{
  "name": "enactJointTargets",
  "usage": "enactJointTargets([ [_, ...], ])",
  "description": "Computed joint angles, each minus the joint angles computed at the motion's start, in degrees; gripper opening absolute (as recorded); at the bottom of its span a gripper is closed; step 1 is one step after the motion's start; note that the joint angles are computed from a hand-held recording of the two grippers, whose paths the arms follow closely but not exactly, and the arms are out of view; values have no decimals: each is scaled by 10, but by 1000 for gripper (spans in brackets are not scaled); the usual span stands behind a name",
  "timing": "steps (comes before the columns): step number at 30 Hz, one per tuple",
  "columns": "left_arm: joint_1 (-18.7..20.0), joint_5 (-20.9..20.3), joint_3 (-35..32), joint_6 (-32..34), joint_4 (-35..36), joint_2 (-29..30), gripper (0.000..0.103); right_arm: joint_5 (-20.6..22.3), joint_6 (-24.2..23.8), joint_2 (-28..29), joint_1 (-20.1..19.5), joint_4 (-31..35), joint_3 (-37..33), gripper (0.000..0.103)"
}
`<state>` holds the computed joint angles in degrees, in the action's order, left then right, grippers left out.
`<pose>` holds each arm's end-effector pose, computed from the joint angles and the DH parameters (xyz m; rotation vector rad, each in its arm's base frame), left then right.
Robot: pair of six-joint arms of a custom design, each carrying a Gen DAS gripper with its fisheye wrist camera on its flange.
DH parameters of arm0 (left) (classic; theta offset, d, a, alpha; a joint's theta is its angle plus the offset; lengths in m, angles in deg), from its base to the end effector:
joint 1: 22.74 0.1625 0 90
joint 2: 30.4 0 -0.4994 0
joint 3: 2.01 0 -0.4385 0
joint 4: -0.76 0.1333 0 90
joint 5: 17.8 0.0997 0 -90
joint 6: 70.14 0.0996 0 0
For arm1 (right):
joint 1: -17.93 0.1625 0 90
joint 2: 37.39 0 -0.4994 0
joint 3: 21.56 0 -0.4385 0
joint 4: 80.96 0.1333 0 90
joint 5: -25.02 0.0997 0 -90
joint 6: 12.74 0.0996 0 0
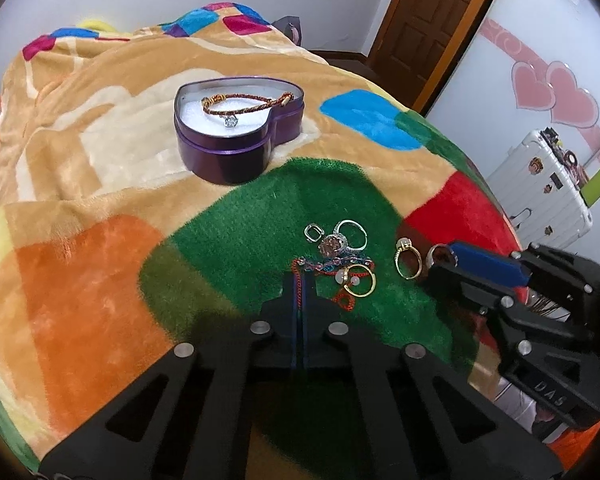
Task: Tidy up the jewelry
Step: 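Grasp the red cord bracelet with the left tool while the right tool grasps silver key rings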
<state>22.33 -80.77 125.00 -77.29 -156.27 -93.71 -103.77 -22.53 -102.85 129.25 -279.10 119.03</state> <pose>-0.2431 -0.4966 0.1328 0.8628 2.5801 -0.3581 0.2282 -0.3896 0.1822 0.4046 -2.3920 0.7967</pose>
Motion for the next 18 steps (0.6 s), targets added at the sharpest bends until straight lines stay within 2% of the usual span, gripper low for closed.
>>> enactJointTargets([
  [18,-54,49,7,36,-45,-64,0,-24,-17,-12,39,-31,-20,19],
])
